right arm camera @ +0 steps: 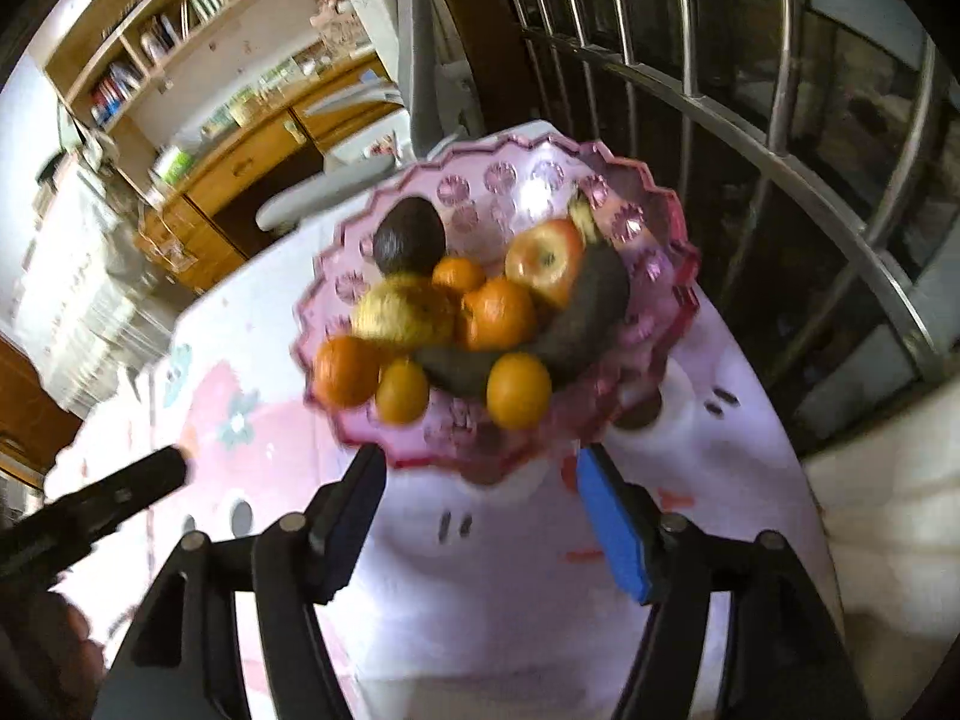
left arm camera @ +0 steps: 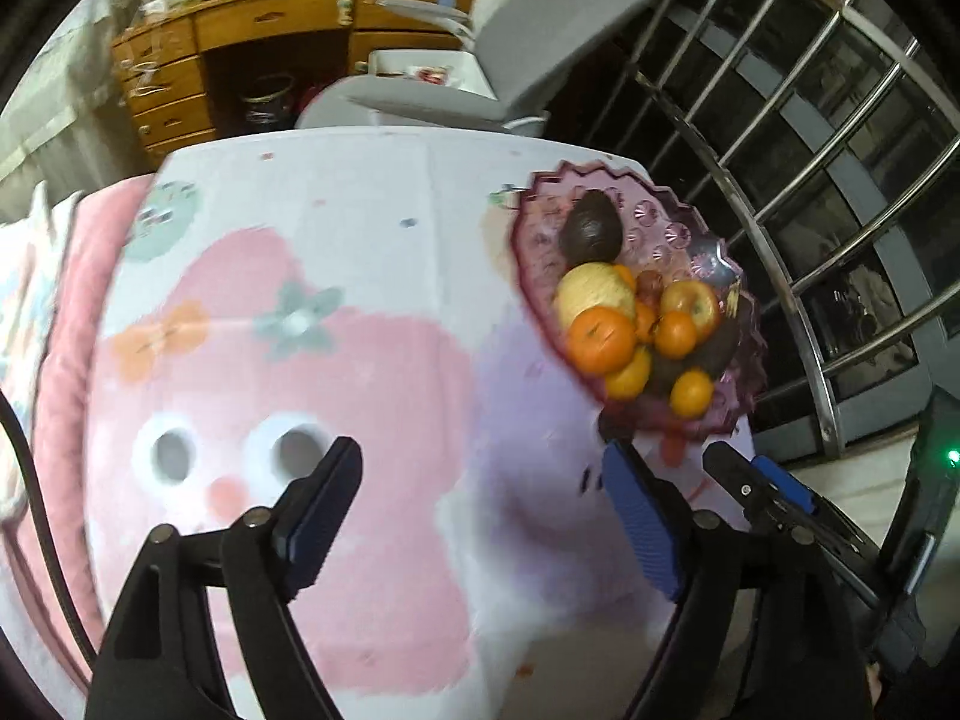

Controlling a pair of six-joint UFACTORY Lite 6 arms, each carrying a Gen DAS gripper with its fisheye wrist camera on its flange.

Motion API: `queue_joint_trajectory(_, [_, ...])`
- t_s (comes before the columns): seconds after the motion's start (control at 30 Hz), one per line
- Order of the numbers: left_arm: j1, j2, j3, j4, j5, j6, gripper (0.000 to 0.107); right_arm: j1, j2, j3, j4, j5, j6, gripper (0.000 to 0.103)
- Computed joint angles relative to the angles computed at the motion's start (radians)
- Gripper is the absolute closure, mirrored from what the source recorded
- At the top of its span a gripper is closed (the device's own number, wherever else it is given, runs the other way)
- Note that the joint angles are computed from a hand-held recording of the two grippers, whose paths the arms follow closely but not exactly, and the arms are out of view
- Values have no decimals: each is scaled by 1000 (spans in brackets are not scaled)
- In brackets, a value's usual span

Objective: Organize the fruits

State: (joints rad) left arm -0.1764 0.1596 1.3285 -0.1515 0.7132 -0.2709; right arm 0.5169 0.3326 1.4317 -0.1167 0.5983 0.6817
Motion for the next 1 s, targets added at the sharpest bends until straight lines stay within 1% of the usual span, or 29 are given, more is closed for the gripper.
queue_joint_trajectory(0.03, [17, -87, -83, 0, -2, 8, 18, 28, -20, -20, 0, 10, 24, 34])
queue_joint_trajectory(0.1, [35, -226, -199, 40, 29, -20, 15, 75, -55, -58, 36, 26, 23, 28])
queue_joint_trajectory(0.13, [41, -284, -239, 64, 58, -41, 15, 104, -69, -73, 73, 45, -11, 26])
queue_joint_trajectory(0.2, [48, -425, -320, 107, 145, -93, 15, 141, -81, -74, 128, 94, -85, 25])
queue_joint_trajectory(0.27, [39, -538, -352, 133, 238, -145, 15, 171, -99, -57, 197, 166, -204, 25])
queue_joint_trajectory(0.3, [17, -578, -347, 160, 287, -187, 15, 187, -120, -48, 210, 200, -250, 25])
queue_joint_trajectory(0.33, [-25, -615, -321, 208, 356, -252, 13, 207, -139, -33, 191, 236, -263, 24])
queue_joint_trajectory(0.37, [-47, -636, -298, 224, 393, -284, 11, 234, -146, 12, 151, 303, -270, 24])
queue_joint_trajectory(0.4, [-76, -651, -268, 239, 425, -319, 6, 253, -154, 46, 127, 351, -277, 24])
queue_joint_trajectory(0.43, [-119, -666, -232, 268, 456, -361, 5, 268, -171, 75, 115, 394, -288, 24])
queue_joint_trajectory(0.47, [-171, -667, -186, 307, 490, -408, 5, 278, -187, 107, 118, 432, -298, 24])
queue_joint_trajectory(0.57, [-295, -622, -32, 390, 600, -519, 4, 286, -199, 246, 178, 594, -289, 23])
queue_joint_trajectory(0.63, [-380, -590, 52, 449, 671, -596, 4, 281, -215, 321, 223, 661, -266, 19])
queue_joint_trajectory(0.7, [-463, -567, 106, 507, 730, -655, 4, 298, -233, 369, 197, 693, -252, 15])
queue_joint_trajectory(0.77, [-539, -559, 128, 541, 763, -723, 4, 341, -268, 371, 131, 685, -206, 13])
queue_joint_trajectory(0.9, [-660, -559, 121, 603, 823, -851, 4, 380, -383, 256, 47, 625, -102, 9])
queue_joint_trajectory(0.93, [-708, -556, 116, 629, 851, -897, 4, 387, -401, 231, 31, 614, -85, 8])
queue_joint_trajectory(1.0, [-743, -558, 94, 643, 861, -937, 4, 399, -438, 162, 20, 587, -67, 5])
